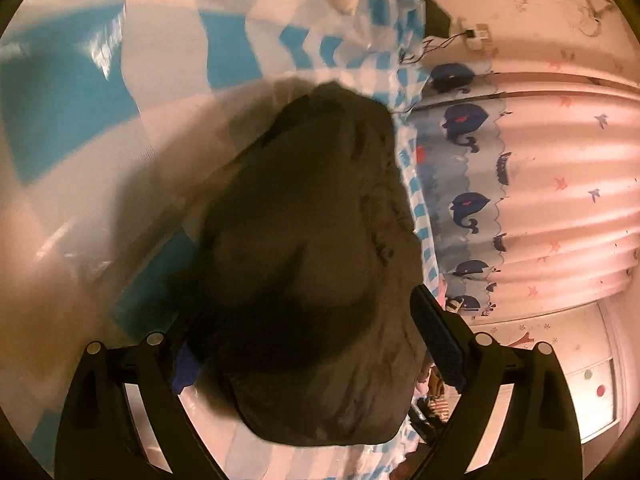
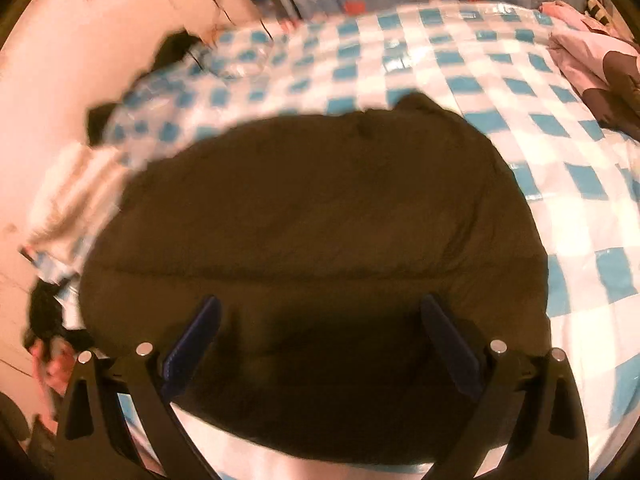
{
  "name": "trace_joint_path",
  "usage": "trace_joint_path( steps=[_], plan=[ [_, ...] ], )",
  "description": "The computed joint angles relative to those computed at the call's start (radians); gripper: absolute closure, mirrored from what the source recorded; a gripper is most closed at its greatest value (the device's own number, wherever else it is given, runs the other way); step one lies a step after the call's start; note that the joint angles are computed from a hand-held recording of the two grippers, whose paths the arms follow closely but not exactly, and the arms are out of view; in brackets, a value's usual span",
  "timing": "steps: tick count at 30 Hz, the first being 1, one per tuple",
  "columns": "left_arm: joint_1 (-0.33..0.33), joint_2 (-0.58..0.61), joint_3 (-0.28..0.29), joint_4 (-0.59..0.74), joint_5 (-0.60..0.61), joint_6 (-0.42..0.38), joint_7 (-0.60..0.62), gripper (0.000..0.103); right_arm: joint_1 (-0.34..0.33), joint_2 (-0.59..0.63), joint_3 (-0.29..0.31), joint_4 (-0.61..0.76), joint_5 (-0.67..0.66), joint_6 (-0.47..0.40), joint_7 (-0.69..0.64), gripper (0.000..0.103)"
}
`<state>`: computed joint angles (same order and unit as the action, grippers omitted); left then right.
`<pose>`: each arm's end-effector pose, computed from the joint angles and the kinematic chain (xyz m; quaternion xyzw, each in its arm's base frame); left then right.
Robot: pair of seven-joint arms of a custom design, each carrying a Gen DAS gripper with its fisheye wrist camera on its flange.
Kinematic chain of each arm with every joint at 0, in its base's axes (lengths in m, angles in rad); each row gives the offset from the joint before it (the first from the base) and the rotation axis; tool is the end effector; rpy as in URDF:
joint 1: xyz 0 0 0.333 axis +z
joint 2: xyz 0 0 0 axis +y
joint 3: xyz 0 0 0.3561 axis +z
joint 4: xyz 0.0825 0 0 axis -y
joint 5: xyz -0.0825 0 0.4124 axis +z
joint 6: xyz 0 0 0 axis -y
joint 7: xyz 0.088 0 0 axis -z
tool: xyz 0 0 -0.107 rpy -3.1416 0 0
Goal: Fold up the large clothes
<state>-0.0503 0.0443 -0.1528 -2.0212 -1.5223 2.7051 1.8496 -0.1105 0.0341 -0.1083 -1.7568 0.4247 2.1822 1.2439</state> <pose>0.6136 -0.0899 0.4998 0.7849 -0.3263 0.5026 0.1576 0.6262 -0.1225 0.6145 -0.6573 0.7037 -0.0721 0.2598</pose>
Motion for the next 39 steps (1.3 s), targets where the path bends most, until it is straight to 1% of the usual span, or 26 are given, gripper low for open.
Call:
trace_joint_path(
  steps=[1, 3, 5, 6, 8, 9, 13, 15, 16, 18, 19, 21, 23, 24, 25, 26, 27, 28, 29, 30, 32, 34, 35, 37, 38, 39],
  plan=[
    [-0.001, 0.005, -0.002, 0.007, -0.019, 0.005, 0.017, 0.016, 0.000, 0.019, 0.000, 0.020, -0.030, -0.038, 0.003, 0.007],
    [-0.005, 0.008, -0.006, 0.014, -0.077, 0.023, 0.078, 0.028, 0.001, 0.016, 0.004, 0.014, -0.057, -0.028, -0.005, 0.007],
    [-0.007, 0.008, -0.007, 0.015, -0.087, 0.024, 0.113, 0.050, 0.005, -0.012, 0.006, -0.015, -0.054, 0.030, -0.004, 0.007],
    [-0.008, 0.011, -0.007, 0.014, -0.083, 0.028, 0.117, 0.054, 0.010, -0.034, 0.009, -0.037, -0.025, 0.078, -0.035, 0.007],
    [-0.006, 0.020, -0.006, 0.017, -0.103, 0.023, 0.129, 0.061, 0.027, -0.047, 0.014, -0.045, -0.008, 0.133, -0.079, 0.007],
    [-0.005, 0.023, -0.006, 0.017, -0.124, 0.021, 0.144, 0.062, 0.036, -0.048, 0.016, -0.044, -0.012, 0.151, -0.084, 0.007],
    [-0.006, 0.028, -0.008, 0.021, -0.146, 0.030, 0.160, 0.062, 0.067, 0.024, 0.037, 0.060, -0.005, 0.144, -0.085, 0.007],
    [-0.008, 0.034, -0.009, 0.023, -0.106, 0.043, 0.100, 0.052, 0.077, 0.079, 0.052, 0.125, -0.024, 0.138, -0.063, 0.007],
    [-0.007, 0.033, -0.009, 0.018, -0.098, 0.046, 0.084, 0.044, 0.078, 0.106, 0.056, 0.152, -0.041, 0.124, -0.043, 0.007],
    [-0.003, 0.042, -0.010, 0.022, -0.141, 0.042, 0.105, 0.041, 0.089, 0.184, 0.061, 0.224, -0.143, 0.054, 0.033, 0.007],
    [-0.003, 0.044, -0.010, 0.024, -0.144, 0.041, 0.109, 0.037, 0.087, 0.214, 0.067, 0.248, -0.169, 0.028, 0.034, 0.007],
    [-0.006, 0.058, -0.013, 0.043, -0.108, 0.050, 0.084, 0.033, 0.085, 0.239, 0.079, 0.266, -0.207, 0.012, 0.044, 0.007],
    [-0.005, 0.065, -0.018, 0.056, -0.099, 0.052, 0.099, 0.034, 0.075, 0.226, 0.087, 0.264, -0.208, 0.006, 0.051, 0.007],
    [-0.006, 0.067, -0.021, 0.062, -0.104, 0.055, 0.126, 0.036, 0.070, 0.201, 0.091, 0.234, -0.198, 0.041, 0.041, 0.007],
    [-0.007, 0.067, -0.023, 0.064, -0.096, 0.060, 0.133, 0.048, 0.062, 0.159, 0.098, 0.185, -0.173, 0.092, 0.010, 0.007],
    [-0.009, 0.067, -0.025, 0.065, -0.085, 0.064, 0.144, 0.056, 0.062, 0.115, 0.098, 0.130, -0.162, 0.146, -0.016, 0.007],
    [-0.009, 0.065, -0.026, 0.064, -0.089, 0.067, 0.161, 0.059, 0.066, 0.089, 0.095, 0.094, -0.162, 0.179, -0.026, 0.007],
    [-0.008, 0.064, -0.027, 0.061, -0.095, 0.066, 0.173, 0.065, 0.074, 0.067, 0.092, 0.055, -0.175, 0.195, -0.036, 0.007],
    [-0.009, 0.064, -0.027, 0.061, -0.095, 0.067, 0.180, 0.068, 0.084, 0.069, 0.087, 0.045, -0.213, 0.178, -0.033, 0.007],
    [-0.009, 0.063, -0.028, 0.062, -0.092, 0.067, 0.185, 0.070, 0.096, 0.081, 0.085, 0.033, -0.259, 0.166, -0.038, 0.007],
    [-0.016, 0.061, -0.030, 0.067, -0.049, 0.083, 0.169, 0.076, 0.103, 0.094, 0.081, 0.022, -0.278, 0.189, -0.035, 0.006],
    [-0.021, 0.054, -0.031, 0.071, 0.014, 0.097, 0.141, 0.079, 0.106, 0.112, 0.078, 0.065, -0.293, 0.138, 0.000, 0.006],
    [-0.021, 0.050, -0.031, 0.071, 0.028, 0.096, 0.137, 0.080, 0.103, 0.101, 0.081, 0.059, -0.271, 0.150, -0.006, 0.006],
    [-0.020, 0.047, -0.030, 0.071, 0.052, 0.095, 0.129, 0.080, 0.102, 0.047, 0.089, -0.001, -0.217, 0.228, -0.051, 0.006],
    [-0.020, 0.047, -0.030, 0.071, 0.066, 0.098, 0.120, 0.080, 0.108, 0.029, 0.089, -0.025, -0.216, 0.246, -0.064, 0.006],
    [-0.020, 0.047, -0.031, 0.071, 0.070, 0.100, 0.114, 0.080, 0.116, 0.027, 0.087, -0.031, -0.235, 0.236, -0.070, 0.006]
  ],
)
